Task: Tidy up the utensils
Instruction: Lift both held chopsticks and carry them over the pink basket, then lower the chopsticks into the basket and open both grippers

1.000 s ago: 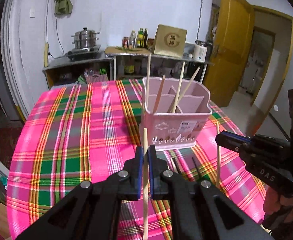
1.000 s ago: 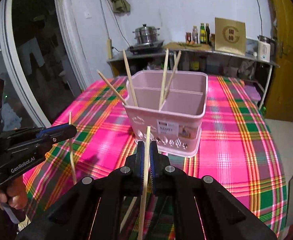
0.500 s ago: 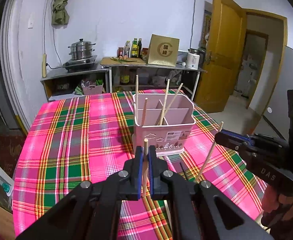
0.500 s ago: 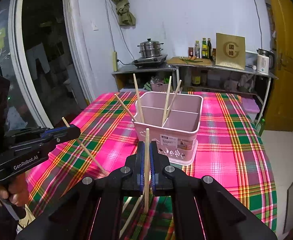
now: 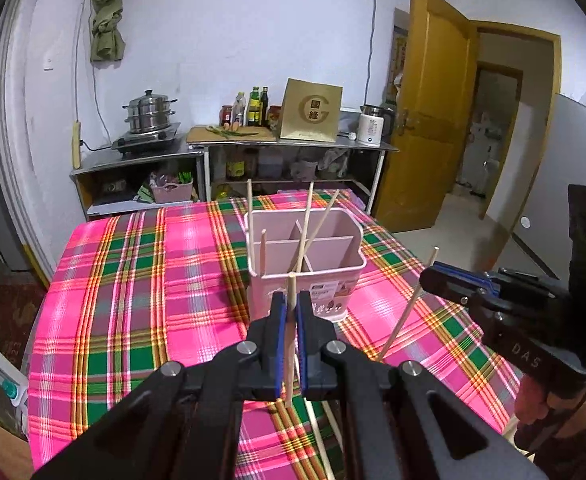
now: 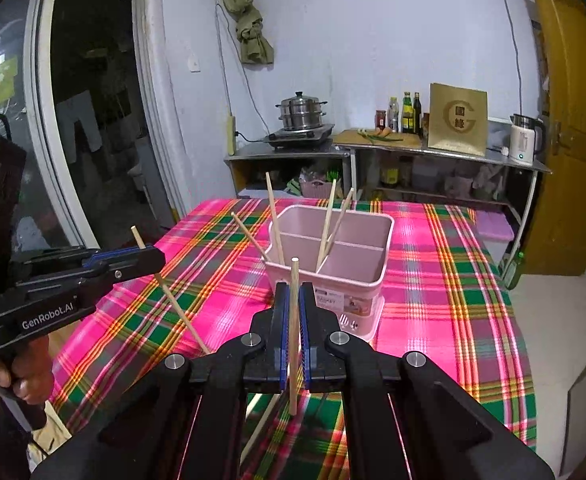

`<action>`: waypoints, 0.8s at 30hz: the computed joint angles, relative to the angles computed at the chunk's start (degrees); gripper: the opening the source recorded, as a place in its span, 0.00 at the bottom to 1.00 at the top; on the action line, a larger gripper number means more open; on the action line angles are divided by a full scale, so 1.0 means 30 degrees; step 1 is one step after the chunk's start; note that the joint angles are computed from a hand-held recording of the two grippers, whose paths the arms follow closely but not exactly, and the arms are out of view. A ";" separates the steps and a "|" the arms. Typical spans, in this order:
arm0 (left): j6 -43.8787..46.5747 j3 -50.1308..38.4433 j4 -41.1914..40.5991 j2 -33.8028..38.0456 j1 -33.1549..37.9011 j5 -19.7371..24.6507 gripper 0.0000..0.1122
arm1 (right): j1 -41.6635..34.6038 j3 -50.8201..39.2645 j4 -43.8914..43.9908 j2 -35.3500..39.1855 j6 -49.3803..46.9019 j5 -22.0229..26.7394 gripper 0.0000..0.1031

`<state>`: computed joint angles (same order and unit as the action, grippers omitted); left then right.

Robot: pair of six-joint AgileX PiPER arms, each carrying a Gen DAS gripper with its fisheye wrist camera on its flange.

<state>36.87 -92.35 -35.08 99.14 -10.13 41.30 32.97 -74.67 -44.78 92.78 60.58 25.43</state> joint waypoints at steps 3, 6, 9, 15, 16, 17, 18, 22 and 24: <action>-0.0526 -0.1285 0.0418 0.0481 -0.0143 0.0597 0.05 | -0.0109 -0.0489 0.0072 0.0023 -0.0455 0.0169 0.04; -0.1118 -0.3065 0.0576 0.1279 -0.0123 0.1474 0.05 | -0.0282 -0.1133 0.0347 0.0095 -0.1052 0.0262 0.04; -0.1966 -0.5129 0.0982 0.2171 -0.0187 0.2225 0.05 | -0.0506 -0.1865 0.0641 0.0258 -0.1631 0.0279 0.04; -0.3193 -0.8785 0.1568 0.3733 -0.0378 0.3348 0.05 | -0.1054 -0.3773 0.1860 0.0925 -0.3362 0.0194 0.04; -0.3498 -0.9651 0.1731 0.4129 -0.0410 0.3639 0.05 | -0.1174 -0.4026 0.2132 0.1015 -0.3680 0.0091 0.04; -0.3801 -1.0471 0.1875 0.4506 -0.0432 0.3937 0.05 | -0.1253 -0.4362 0.2416 0.1151 -0.4013 0.0082 0.04; -0.4112 -1.1412 0.1987 0.4946 -0.0443 0.4258 0.05 | -0.1311 -0.4648 0.2562 0.1268 -0.4239 0.0100 0.04; -0.5037 -1.4695 0.2426 0.6534 -0.0505 0.5300 0.05 | -0.1573 -0.6169 0.3128 0.1987 -0.5105 0.0168 0.04; -0.5699 -1.6985 0.2837 0.7677 -0.0569 0.6067 0.05 | -0.1743 -0.6782 0.3309 0.2330 -0.5343 0.0143 0.04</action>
